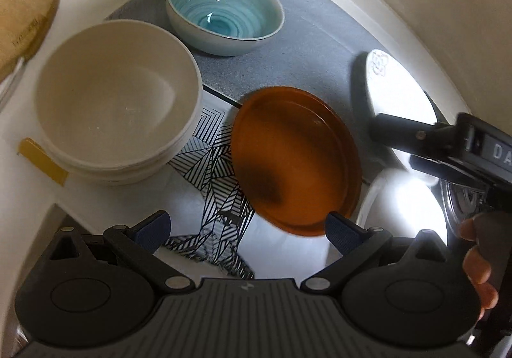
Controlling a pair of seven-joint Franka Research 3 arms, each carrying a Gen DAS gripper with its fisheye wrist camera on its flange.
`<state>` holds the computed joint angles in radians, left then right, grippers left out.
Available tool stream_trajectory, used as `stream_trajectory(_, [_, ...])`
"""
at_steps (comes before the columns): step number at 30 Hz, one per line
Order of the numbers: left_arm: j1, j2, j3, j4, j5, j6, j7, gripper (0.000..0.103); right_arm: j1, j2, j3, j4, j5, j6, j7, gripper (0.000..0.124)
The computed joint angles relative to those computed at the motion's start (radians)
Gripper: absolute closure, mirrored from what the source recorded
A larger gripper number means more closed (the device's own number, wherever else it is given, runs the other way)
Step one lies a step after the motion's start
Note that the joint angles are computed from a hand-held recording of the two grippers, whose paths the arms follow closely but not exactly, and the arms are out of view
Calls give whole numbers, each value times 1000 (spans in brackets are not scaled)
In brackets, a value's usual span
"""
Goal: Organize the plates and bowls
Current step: 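Lower both grippers onto the terracotta plate rim and close them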
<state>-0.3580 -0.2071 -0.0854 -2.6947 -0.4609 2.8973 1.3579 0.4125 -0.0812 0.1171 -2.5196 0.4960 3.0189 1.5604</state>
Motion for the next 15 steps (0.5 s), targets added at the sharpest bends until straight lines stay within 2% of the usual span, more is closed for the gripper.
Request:
stream_trajectory(5, [53,41,-47,30,89,5,-172,4,-17,96,-19,110,118,-112,-173,21])
stream_trajectory(6, [61,49,-54,35,108,2,-204,8,-27,112,-17,128,133,-129,-195,21])
stream_trajectory(10, [85,82,-70,58,169,9,-288,13,-63,171,-6,186,172,-191,-246,21])
stream_trajectory(13, [103,96,-84,67,236,21,-345,16,-82,200,11,209,215,-205,-299,21])
stream_trajectory(15, [108,97,-87,68,263,32,-376,19,-80,205,16,216,192,-207,-318,21])
